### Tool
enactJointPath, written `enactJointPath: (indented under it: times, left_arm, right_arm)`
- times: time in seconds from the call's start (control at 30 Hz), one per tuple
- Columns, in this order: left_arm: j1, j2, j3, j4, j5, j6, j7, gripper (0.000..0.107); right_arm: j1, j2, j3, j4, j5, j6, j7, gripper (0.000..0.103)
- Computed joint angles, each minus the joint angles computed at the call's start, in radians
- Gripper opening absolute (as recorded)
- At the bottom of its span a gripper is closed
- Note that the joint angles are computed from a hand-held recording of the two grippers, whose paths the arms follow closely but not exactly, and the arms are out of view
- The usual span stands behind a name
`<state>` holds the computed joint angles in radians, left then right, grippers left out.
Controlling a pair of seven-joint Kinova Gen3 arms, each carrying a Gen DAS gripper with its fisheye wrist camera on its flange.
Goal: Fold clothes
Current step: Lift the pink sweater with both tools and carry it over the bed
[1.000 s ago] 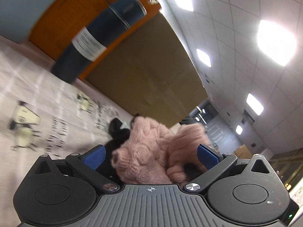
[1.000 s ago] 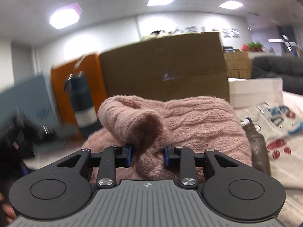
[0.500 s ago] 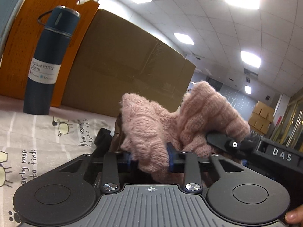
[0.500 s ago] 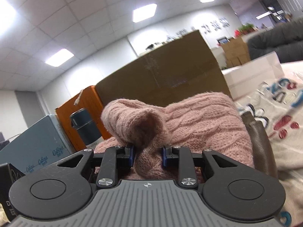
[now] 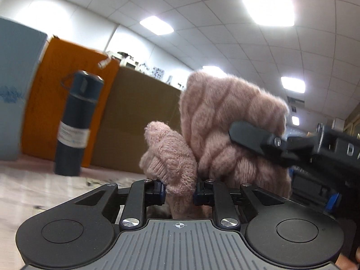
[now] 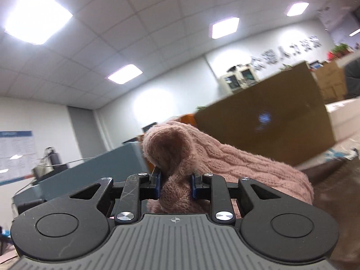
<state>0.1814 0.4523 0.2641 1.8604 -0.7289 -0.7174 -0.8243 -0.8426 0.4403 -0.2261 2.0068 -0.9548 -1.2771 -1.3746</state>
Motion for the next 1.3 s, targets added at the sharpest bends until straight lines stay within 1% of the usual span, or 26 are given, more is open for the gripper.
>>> enactJointPath:
  times: [0.13,0.2,0.3,0.4,0.47,0.57,0.6,0.63,0.67,0.7,0.73,0.77,0.8,0.83,0.87,0.93,1.0,1.07,1.1,1.13,1.17,1.2,1.23,1.27,1.3]
  left_arm:
    - [-0.066,-0.095,-0.035,0.1,-0.027,-0.034,0.003,0.019]
    - [-0.099,-0.142,-0.062,0.15,-0.032,-0.049,-0.003,0.019]
    - [-0.133,-0.203,-0.109,0.227,0.013,-0.077,-0.05,0.019]
    - [-0.163,-0.242,-0.146,0.274,0.064,-0.099,-0.094,0.019]
    - [-0.19,-0.257,-0.167,0.294,0.079,-0.116,-0.108,0.019]
    - [-0.235,-0.274,-0.192,0.325,0.118,-0.133,-0.135,0.019]
    - [-0.233,-0.275,-0.206,0.334,0.154,-0.132,-0.159,0.019]
    - [-0.213,-0.275,-0.238,0.342,0.195,-0.13,-0.184,0.019]
    - [-0.209,-0.284,-0.251,0.358,0.225,-0.118,-0.196,0.019]
    - [-0.194,-0.297,-0.283,0.374,0.239,-0.104,-0.193,0.019]
    - [-0.168,-0.303,-0.327,0.382,0.237,-0.087,-0.177,0.019]
    - [-0.16,-0.309,-0.353,0.384,0.22,-0.066,-0.153,0.019]
    - [-0.17,-0.314,-0.361,0.379,0.187,-0.035,-0.112,0.019]
    - [-0.198,-0.318,-0.35,0.373,0.146,-0.006,-0.071,0.019]
    - [-0.242,-0.318,-0.321,0.365,0.106,0.025,-0.031,0.019]
    - [-0.334,-0.329,-0.24,0.359,0.048,0.095,0.051,0.02]
    - [-0.427,-0.333,-0.161,0.357,-0.008,0.153,0.132,0.02]
    - [-0.52,-0.325,-0.075,0.351,-0.048,0.194,0.213,0.02]
    - [-0.566,-0.32,-0.036,0.351,-0.069,0.203,0.254,0.021]
    - [-0.612,-0.31,0.001,0.35,-0.096,0.202,0.295,0.023]
    - [-0.659,-0.306,0.034,0.364,-0.123,0.19,0.335,0.024]
    - [-0.705,-0.302,0.068,0.37,-0.152,0.183,0.376,0.025]
    - [-0.751,-0.297,0.104,0.371,-0.181,0.184,0.417,0.025]
    - [-0.798,-0.291,0.143,0.372,-0.211,0.187,0.457,0.025]
    - [-0.829,-0.285,0.163,0.37,-0.247,0.186,0.498,0.026]
  right_arm:
    - [0.014,0.016,-0.04,-0.041,0.088,0.04,-0.03,0.022]
    - [0.013,0.029,-0.042,-0.069,0.138,0.076,-0.052,0.022]
    - [0.019,0.053,-0.046,-0.125,0.218,0.152,-0.095,0.022]
    - [0.024,0.08,-0.031,-0.198,0.298,0.25,-0.178,0.022]
    - [-0.003,0.107,0.006,-0.268,0.311,0.302,-0.182,0.021]
    - [-0.032,0.133,0.032,-0.338,0.274,0.352,-0.121,0.021]
    - [-0.039,0.141,0.031,-0.362,0.235,0.365,-0.08,0.021]
    - [-0.039,0.147,0.021,-0.375,0.195,0.364,-0.039,0.021]
    - [-0.025,0.157,-0.008,-0.39,0.154,0.354,0.001,0.021]
    - [-0.008,0.167,-0.046,-0.4,0.113,0.338,0.042,0.021]
    - [0.006,0.174,-0.077,-0.402,0.073,0.318,0.083,0.021]
    - [0.018,0.181,-0.107,-0.406,0.032,0.297,0.123,0.021]
    - [0.019,0.181,-0.118,-0.404,-0.009,0.282,0.161,0.021]
    - [0.01,0.179,-0.112,-0.401,-0.049,0.274,0.188,0.021]
    - [-0.005,0.173,-0.093,-0.392,-0.088,0.274,0.202,0.021]
    - [-0.043,0.159,-0.042,-0.373,-0.169,0.285,0.225,0.021]
    - [-0.057,0.148,-0.028,-0.355,-0.245,0.289,0.262,0.021]
    - [-0.045,0.142,-0.051,-0.343,-0.327,0.291,0.307,0.021]
    - [-0.029,0.141,-0.078,-0.342,-0.367,0.288,0.34,0.021]
    - [-0.006,0.142,-0.115,-0.343,-0.405,0.279,0.374,0.021]
    - [0.008,0.14,-0.136,-0.345,-0.439,0.285,0.413,0.022]
    - [0.006,0.139,-0.14,-0.35,-0.473,0.286,0.454,0.026]
    - [-0.012,0.144,-0.128,-0.36,-0.505,0.271,0.494,0.03]
    - [-0.049,0.151,-0.097,-0.375,-0.544,0.24,0.535,0.042]
    - [-0.086,0.162,-0.07,-0.394,-0.585,0.199,0.576,0.052]
